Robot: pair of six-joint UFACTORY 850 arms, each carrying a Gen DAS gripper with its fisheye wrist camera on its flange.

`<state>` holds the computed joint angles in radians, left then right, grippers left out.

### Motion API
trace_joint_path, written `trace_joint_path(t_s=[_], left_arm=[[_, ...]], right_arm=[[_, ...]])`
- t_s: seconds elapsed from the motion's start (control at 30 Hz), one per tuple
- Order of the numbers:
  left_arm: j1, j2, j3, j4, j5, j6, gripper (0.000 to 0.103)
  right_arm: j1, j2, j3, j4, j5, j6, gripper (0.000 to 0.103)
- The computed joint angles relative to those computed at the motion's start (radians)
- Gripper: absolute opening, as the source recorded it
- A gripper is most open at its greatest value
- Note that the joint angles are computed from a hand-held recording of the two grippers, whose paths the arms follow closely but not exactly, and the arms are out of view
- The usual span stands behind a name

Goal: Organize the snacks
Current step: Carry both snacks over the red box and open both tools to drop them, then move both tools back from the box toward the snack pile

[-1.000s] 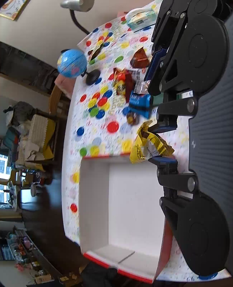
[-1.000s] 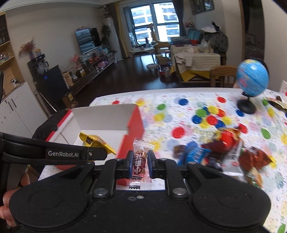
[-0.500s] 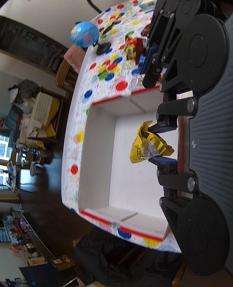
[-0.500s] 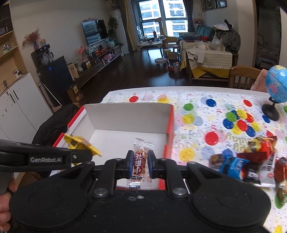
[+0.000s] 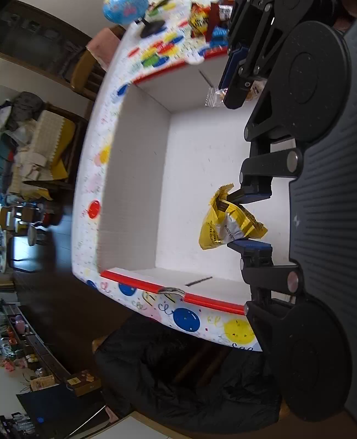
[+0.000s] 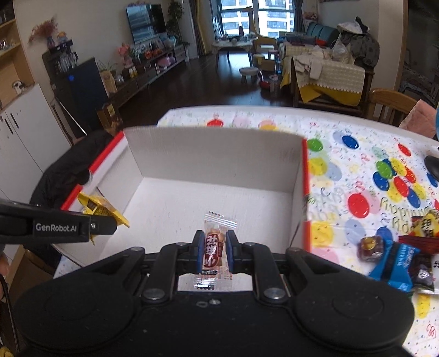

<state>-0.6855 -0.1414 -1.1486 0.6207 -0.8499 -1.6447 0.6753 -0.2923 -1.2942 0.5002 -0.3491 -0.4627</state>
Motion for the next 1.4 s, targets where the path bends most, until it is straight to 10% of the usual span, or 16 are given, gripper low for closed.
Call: trace_joint_path(t_s=[0.63, 0.83, 1.4], left_arm=[[0.034, -0.047, -0.004, -0.104, 0.046, 0.132, 0.028], [0.01, -0.025, 0.007, -0.05, 0.039, 0.076, 0.053], [-0.113, 0.023, -0.038, 0.1, -0.067, -0.043, 0.06]], right_arm=[[0.014, -0.041, -0.013, -0.144, -0.034, 0.16, 0.022], [0.007, -0.014, 0.01, -0.118, -0.027, 0.15, 0.025], [-0.022, 0.144, 0.121, 0.097, 0.027, -0.011, 0.06]])
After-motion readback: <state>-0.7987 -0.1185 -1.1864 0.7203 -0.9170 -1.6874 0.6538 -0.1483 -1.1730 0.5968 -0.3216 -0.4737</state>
